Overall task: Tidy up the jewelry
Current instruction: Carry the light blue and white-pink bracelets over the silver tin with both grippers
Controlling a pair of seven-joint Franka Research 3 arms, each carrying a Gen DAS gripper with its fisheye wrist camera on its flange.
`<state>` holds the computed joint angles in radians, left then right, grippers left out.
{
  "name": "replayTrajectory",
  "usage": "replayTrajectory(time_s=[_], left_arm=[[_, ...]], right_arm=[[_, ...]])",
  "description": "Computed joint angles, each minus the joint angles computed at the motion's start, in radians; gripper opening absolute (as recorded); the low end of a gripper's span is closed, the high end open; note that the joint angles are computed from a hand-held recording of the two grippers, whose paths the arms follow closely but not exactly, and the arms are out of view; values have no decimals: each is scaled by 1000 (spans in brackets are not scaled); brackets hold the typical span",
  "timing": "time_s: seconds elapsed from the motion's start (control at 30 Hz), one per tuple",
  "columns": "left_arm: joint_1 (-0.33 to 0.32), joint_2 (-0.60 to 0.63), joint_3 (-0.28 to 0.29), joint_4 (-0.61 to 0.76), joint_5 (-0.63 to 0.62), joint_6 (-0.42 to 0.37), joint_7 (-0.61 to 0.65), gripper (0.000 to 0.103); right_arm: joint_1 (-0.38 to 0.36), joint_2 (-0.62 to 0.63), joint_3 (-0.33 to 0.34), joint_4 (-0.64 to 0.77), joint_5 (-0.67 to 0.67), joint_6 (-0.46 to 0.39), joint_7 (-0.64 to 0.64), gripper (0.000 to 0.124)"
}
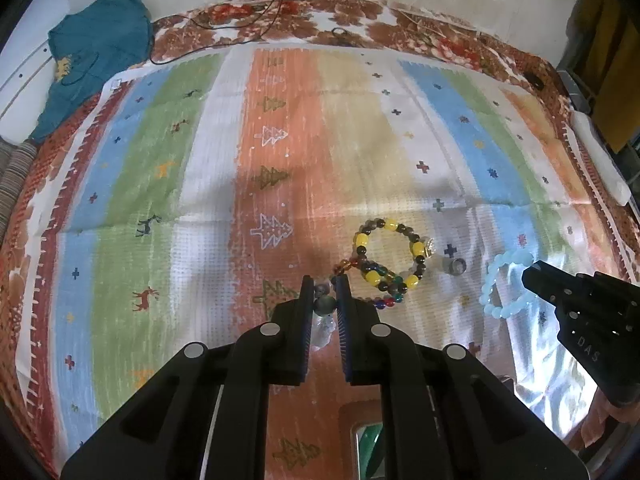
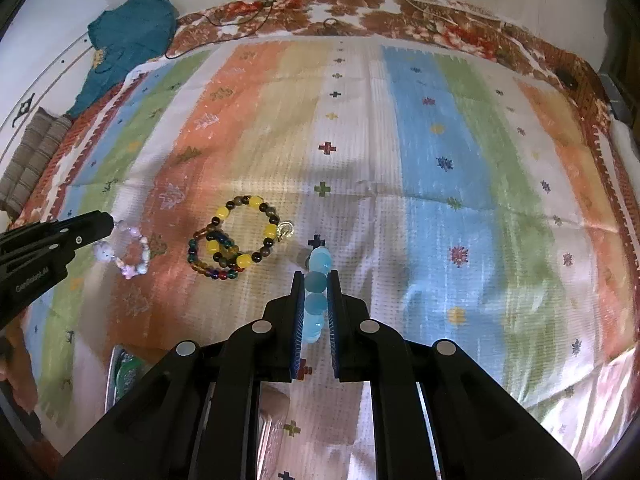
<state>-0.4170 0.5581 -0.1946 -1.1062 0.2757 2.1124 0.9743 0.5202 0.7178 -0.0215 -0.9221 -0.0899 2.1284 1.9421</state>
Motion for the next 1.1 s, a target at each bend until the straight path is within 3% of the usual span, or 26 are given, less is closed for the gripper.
replayTrajectory(time_s=[1.1], left_arm=[[11, -228, -44, -256, 20, 155, 24, 11]], right_arm=[[11, -281, 49, -403, -6, 268, -11, 12]])
